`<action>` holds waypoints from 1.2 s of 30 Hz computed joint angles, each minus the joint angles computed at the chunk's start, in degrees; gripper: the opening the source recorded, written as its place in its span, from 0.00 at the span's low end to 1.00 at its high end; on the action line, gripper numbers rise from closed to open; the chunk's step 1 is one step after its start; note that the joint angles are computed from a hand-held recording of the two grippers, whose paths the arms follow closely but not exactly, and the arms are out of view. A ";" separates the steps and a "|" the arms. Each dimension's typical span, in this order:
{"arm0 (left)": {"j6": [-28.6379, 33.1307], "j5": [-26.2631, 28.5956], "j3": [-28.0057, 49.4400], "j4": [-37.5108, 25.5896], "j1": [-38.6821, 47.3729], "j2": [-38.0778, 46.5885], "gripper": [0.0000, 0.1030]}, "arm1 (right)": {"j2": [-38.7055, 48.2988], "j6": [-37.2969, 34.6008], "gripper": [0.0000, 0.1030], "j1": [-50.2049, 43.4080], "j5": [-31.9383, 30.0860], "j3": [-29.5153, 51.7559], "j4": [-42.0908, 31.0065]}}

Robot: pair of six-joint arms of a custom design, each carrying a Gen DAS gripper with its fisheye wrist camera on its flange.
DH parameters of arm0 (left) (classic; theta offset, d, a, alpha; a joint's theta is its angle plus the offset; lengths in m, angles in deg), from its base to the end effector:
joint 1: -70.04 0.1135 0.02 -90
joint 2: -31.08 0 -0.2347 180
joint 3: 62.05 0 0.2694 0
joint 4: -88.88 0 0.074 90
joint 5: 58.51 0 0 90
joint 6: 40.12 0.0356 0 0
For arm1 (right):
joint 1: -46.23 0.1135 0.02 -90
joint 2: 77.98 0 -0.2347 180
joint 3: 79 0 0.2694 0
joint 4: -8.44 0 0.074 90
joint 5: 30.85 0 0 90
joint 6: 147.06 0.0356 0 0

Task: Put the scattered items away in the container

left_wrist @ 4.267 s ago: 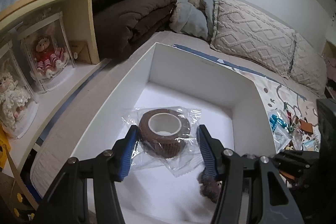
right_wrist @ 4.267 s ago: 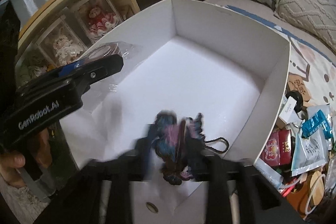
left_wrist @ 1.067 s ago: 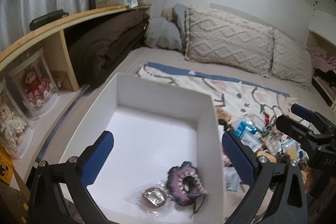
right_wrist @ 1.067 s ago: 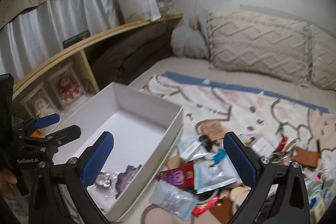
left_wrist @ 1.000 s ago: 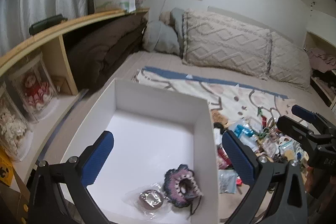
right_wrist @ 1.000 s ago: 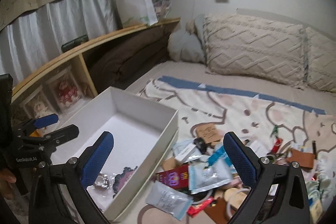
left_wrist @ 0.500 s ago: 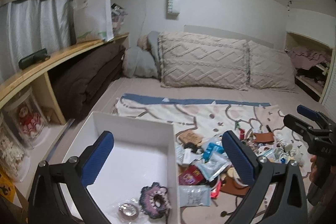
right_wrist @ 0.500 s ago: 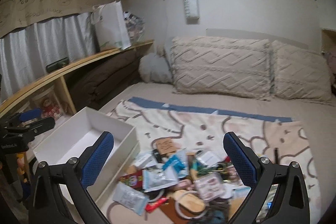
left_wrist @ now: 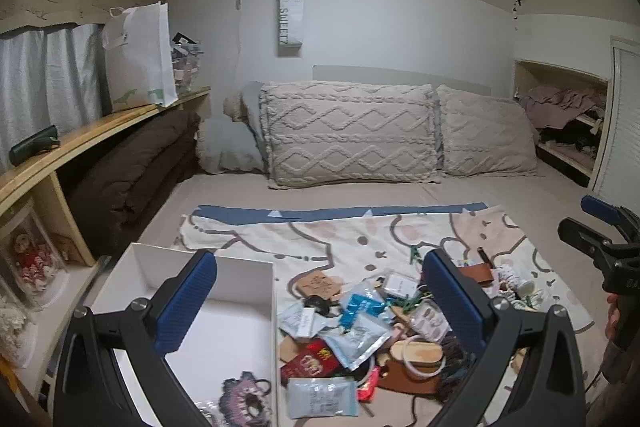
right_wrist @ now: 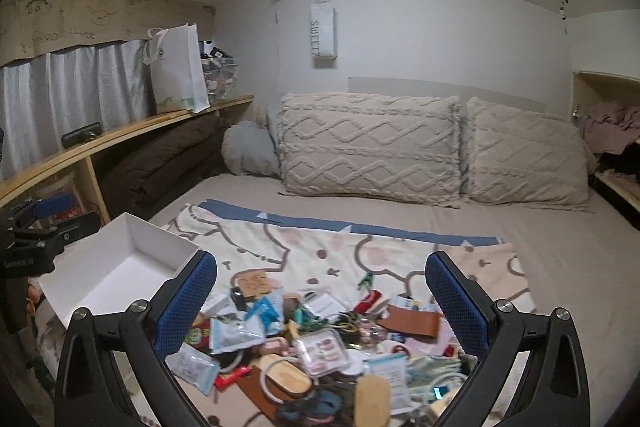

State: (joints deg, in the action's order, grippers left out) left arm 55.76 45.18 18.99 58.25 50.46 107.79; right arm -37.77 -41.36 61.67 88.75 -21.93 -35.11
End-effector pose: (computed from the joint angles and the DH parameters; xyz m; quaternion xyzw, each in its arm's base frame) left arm 0.3100 -0.1192 0.3141 0.2472 0.8088 -0.1630 0.5081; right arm 0.1901 0.0343 0.2960 0.1359 0.8227 -0.0733 0.5471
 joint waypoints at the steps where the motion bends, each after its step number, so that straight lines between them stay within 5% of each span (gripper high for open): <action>1: -0.45 -0.53 -0.46 0.91 -0.69 0.01 1.00 | -0.73 -0.22 1.00 -0.11 0.79 -0.36 -0.36; 23: -2.52 -3.41 -9.68 12.48 -7.27 -1.05 1.00 | -14.36 -0.12 1.00 -1.18 9.12 -12.49 1.74; 36: -3.09 -3.03 -12.56 15.62 -7.68 -1.40 1.00 | -21.97 2.13 1.00 -3.59 5.29 -16.95 1.79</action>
State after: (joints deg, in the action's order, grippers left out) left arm 52.67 42.15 6.44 73.87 42.78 106.39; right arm -59.74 -39.23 58.08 94.04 -38.88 -33.32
